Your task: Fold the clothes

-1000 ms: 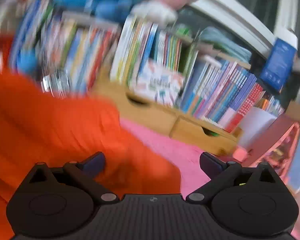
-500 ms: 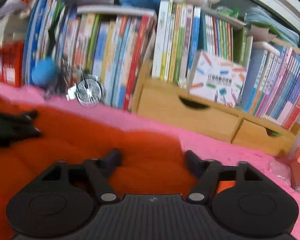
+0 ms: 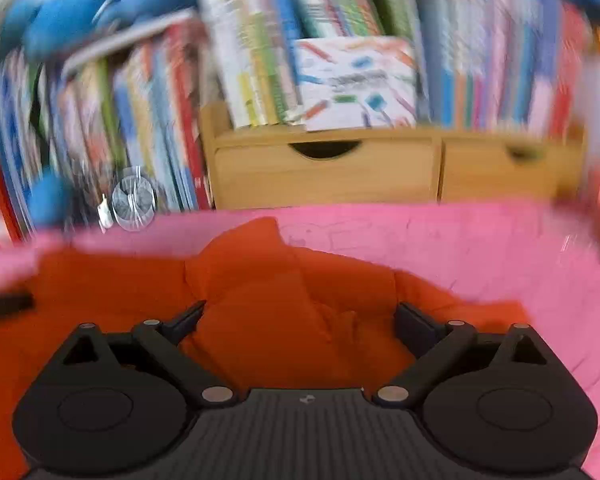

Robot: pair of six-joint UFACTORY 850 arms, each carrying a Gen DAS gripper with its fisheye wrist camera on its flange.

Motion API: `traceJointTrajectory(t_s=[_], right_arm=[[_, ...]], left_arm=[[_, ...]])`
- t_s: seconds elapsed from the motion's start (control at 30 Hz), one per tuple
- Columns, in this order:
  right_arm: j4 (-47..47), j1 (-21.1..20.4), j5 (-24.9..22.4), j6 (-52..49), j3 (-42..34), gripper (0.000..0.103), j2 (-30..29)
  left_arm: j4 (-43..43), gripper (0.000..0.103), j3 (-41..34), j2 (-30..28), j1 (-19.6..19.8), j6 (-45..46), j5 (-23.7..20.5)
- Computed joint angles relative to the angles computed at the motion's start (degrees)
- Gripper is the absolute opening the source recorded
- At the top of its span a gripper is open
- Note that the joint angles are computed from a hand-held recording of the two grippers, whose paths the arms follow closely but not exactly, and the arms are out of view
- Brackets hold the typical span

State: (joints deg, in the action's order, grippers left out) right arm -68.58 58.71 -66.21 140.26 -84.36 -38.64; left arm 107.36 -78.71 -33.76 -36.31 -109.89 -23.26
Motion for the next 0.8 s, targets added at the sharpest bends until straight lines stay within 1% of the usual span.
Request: traceJointTrajectory(t_s=[0.03, 0.07, 0.1, 0.13, 0.17, 0.2, 0.23, 0.27, 0.3, 0.33, 0.37, 0.4, 0.43, 0.47, 0.5, 0.53, 0.57, 0.6, 0.67, 0.7, 0.73, 0.77, 0.8], right_arm=[[-2.1, 0.2, 1.0, 6.0, 2.7, 0.096, 1.6], [-3.1, 0.4, 1.1, 10.7, 4.6, 0.093, 2.8], [-3.5, 0.9, 0.0, 14.2, 5.3, 0.088, 3.3], [-3.9, 1.4, -2.0, 15.3, 5.0, 0.088, 3.2], [-4.2, 1.9, -4.0, 16.1, 4.5, 0.086, 3.0], [-5.6, 2.6, -6.5, 14.8, 3.6, 0.082, 2.7], [-7.9, 3.1, -8.5, 12.6, 2.6, 0.081, 2.5], [-9.8, 3.1, -8.3, 10.3, 1.5, 0.079, 2.5], [-12.0, 3.0, -7.2, 8.7, 0.9, 0.069, 2.9], [-15.5, 2.3, -3.6, 9.5, 0.8, 0.063, 3.7], [-18.8, 1.1, 1.5, 12.7, 1.8, 0.055, 4.9], [-21.9, -0.4, 7.0, 17.1, 2.7, 0.051, 5.7], [-23.4, -1.8, 12.0, 19.2, 2.7, 0.05, 6.2], [-22.6, -2.7, 14.7, 18.8, 1.9, 0.049, 5.6], [-19.4, -3.3, 15.8, 16.1, 0.7, 0.048, 4.6], [-14.5, -3.6, 15.7, 10.9, -0.9, 0.043, 3.3], [-10.3, -3.6, 14.7, 5.3, -2.2, 0.025, 2.2], [-6.6, -3.2, 11.2, 0.8, -3.8, 0.01, 1.0], [-0.9, -2.5, 3.8, -6.8, -6.8, 0.008, -1.7], [2.1, -2.5, 0.5, -8.3, -8.0, 0.008, -2.4], [4.9, -2.6, -2.9, -9.6, -9.3, 0.009, -3.3], [8.9, -2.7, -8.3, -11.9, -11.8, 0.013, -5.1], [11.3, -2.4, -12.6, -12.7, -13.1, 0.016, -6.0]], left_arm=[[-0.7, 0.095, -0.1, 0.0, 0.0, 0.3, 0.1], [0.0, 0.095, 0.1, 0.3, 0.0, -0.6, -0.1], [0.7, 0.093, 0.4, 0.6, 0.0, -1.5, -0.4], [1.2, 0.09, 0.6, 0.9, -0.1, -2.3, -0.6], [3.9, 0.082, 1.2, 1.4, 0.0, -5.4, -0.7], [7.6, 0.081, 1.7, 2.7, 0.5, -11.0, 1.0], [11.7, 0.08, 2.1, 4.1, 1.0, -17.0, 2.4], [15.8, 0.08, 2.4, 5.3, 1.4, -23.0, 3.8], [20.2, 0.08, 2.6, 6.3, 1.7, -29.0, 5.1], [24.9, 0.08, 2.4, 6.4, 1.7, -33.2, 7.3], [27.2, 0.081, 1.8, 6.4, 1.5, -34.9, 9.5], [27.1, 0.081, 0.9, 6.3, 1.2, -34.3, 12.2], [24.5, 0.081, 0.4, 6.0, 0.5, -31.3, 12.4], [21.2, 0.081, 0.2, 5.0, -0.3, -25.9, 10.3], [17.1, 0.082, 0.1, 3.8, -1.5, -19.9, 6.5], [12.8, 0.082, -0.5, 2.2, -2.5, -13.9, 2.9], [9.5, 0.083, -1.1, 1.2, -2.6, -10.3, 1.6], [7.7, 0.085, -1.6, 0.2, -2.8, -8.2, 0.2], [4.0, 0.085, -2.6, -1.8, -3.0, -4.1, -2.4], [1.4, 0.085, -3.1, -2.2, -3.0, -1.6, -2.4], [1.2, 0.085, -3.0, -2.1, -3.1, -1.3, -2.6], [1.2, 0.085, -2.7, -2.1, -3.1, -1.2, -2.8], [1.3, 0.085, -2.4, -2.0, -3.1, -1.1, -3.0]])
